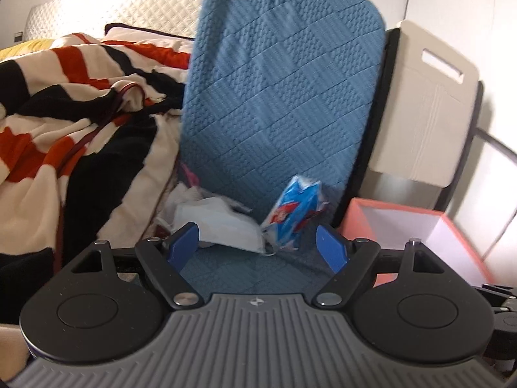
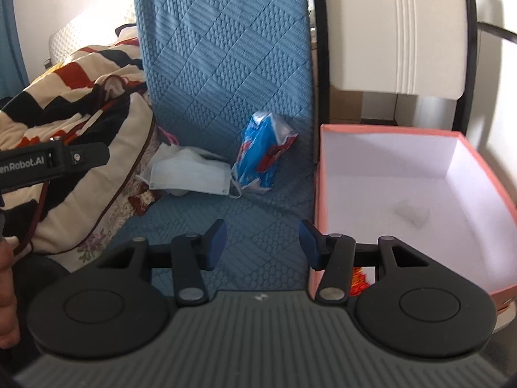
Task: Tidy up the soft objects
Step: 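Withdraw both open tools from the box back toward the bed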
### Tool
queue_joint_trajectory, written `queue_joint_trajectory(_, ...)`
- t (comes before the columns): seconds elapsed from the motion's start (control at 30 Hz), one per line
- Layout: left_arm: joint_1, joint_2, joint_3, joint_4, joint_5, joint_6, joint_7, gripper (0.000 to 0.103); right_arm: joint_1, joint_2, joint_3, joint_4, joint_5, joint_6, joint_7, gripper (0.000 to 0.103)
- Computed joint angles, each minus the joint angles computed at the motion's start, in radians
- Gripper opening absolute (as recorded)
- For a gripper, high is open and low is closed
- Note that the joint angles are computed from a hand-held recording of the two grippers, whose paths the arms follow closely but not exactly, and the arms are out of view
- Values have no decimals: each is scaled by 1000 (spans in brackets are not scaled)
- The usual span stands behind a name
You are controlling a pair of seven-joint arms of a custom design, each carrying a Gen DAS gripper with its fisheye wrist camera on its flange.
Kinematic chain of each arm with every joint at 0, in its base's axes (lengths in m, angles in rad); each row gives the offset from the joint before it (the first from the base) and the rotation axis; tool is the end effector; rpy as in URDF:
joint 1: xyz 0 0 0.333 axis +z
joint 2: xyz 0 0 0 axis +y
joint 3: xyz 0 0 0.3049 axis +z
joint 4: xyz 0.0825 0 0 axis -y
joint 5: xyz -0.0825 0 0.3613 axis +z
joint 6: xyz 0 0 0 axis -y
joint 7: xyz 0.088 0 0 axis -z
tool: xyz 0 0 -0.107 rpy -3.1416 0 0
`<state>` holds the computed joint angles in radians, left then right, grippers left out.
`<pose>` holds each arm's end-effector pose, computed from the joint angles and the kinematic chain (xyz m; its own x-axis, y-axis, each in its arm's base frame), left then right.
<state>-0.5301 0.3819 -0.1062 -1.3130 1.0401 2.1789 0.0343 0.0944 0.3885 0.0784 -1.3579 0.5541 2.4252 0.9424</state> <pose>0.5817 -0.3705 0.5868 0.3881 -0.9043 0.1775 -0.4159 -0.3438 -0.8419 0.6887 0.1109 0.5753 0.5190 -0.8429 -0.1422 -0.6315 -0.2660 -0.7283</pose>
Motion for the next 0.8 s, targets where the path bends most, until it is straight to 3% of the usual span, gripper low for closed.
queue_joint_trajectory(0.17,7,-8,4,-54,22,12,-30,83,8,-17,7,-70,21,43,-11,52)
queue_joint_trajectory(0.33,12,42,15,-25,27,1,-38,83,19,4,6,-74,12,73,-5,52)
queue_joint_trajectory(0.67,24,148,50,36,-30,-5,26,84,28,104,38,29,26,108,-1,52)
queue_joint_trajectory(0.8,36,182,68,56,-70,22,-24,83,30,156,53,95,19,97,-12,52)
